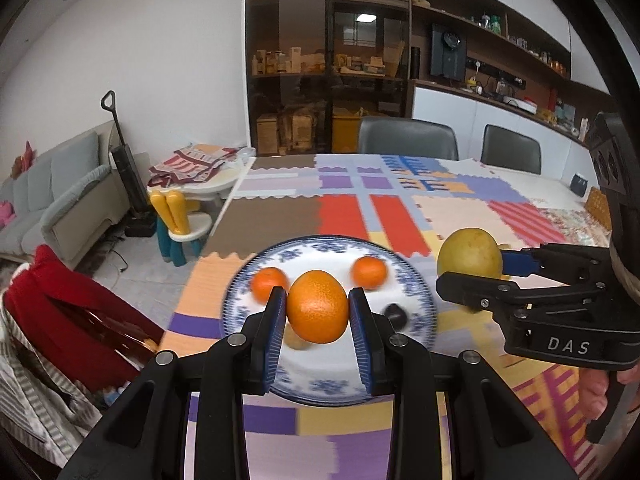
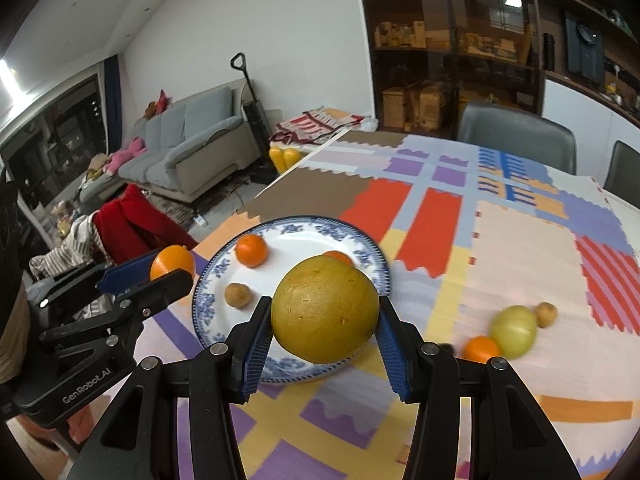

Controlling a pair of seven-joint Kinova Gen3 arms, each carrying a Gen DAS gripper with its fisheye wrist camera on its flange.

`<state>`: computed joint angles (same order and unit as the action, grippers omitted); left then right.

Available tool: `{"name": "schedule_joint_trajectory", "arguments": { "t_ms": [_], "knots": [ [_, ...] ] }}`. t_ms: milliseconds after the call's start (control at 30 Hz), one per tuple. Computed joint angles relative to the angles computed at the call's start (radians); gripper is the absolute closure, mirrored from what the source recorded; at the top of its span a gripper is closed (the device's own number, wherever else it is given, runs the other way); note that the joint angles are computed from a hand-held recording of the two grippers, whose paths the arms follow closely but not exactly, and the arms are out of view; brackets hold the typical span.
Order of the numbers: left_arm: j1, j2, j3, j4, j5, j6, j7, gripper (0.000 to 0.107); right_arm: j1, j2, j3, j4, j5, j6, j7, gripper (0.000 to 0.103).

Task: Organize fruits
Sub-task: 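Carry the orange and pomelo toward the plate with both tools, then lower the orange and pomelo onto the plate and open both tools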

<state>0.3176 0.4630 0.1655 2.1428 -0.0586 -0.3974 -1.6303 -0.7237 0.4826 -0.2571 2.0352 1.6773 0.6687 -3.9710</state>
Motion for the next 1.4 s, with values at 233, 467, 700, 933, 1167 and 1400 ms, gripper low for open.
{"name": "schedule_joint_trajectory", "arguments": {
  "t_ms": [233,467,700,933,1167,1400],
  "knots": [
    [-0.067,0.055,0.015,-0.079,-0.060,0.072,-0.003,0.076,0.011,0.068,0.040,-0.114,-0.077,-0.088,0.147,0.052],
    [-0.159,0.122,0.085,-0.161,-0.138,0.166,-0.016,0.076,-0.005,0.133,0.115,-0.219,-0.207,-0.168,0.306,0.052],
    [-0.212,0.188,0.142,-0.250,-0.169,0.257,-0.061,0.076,-0.008,0.191,0.165,-0.301,-0.350,-0.230,0.473,0.052],
    [-0.251,0.236,0.196,-0.311,-0.153,0.331,-0.121,0.076,-0.032,0.222,0.224,-0.336,-0.448,-0.272,0.568,0.052],
    [-0.248,0.240,0.196,-0.327,-0.108,0.361,-0.177,0.076,-0.067,0.232,0.284,-0.354,-0.538,-0.301,0.657,0.052],
    [-0.186,0.193,0.118,-0.282,-0.062,0.302,-0.183,0.064,-0.169,0.226,0.422,-0.331,-0.579,-0.355,0.652,0.040]
  ]
}}
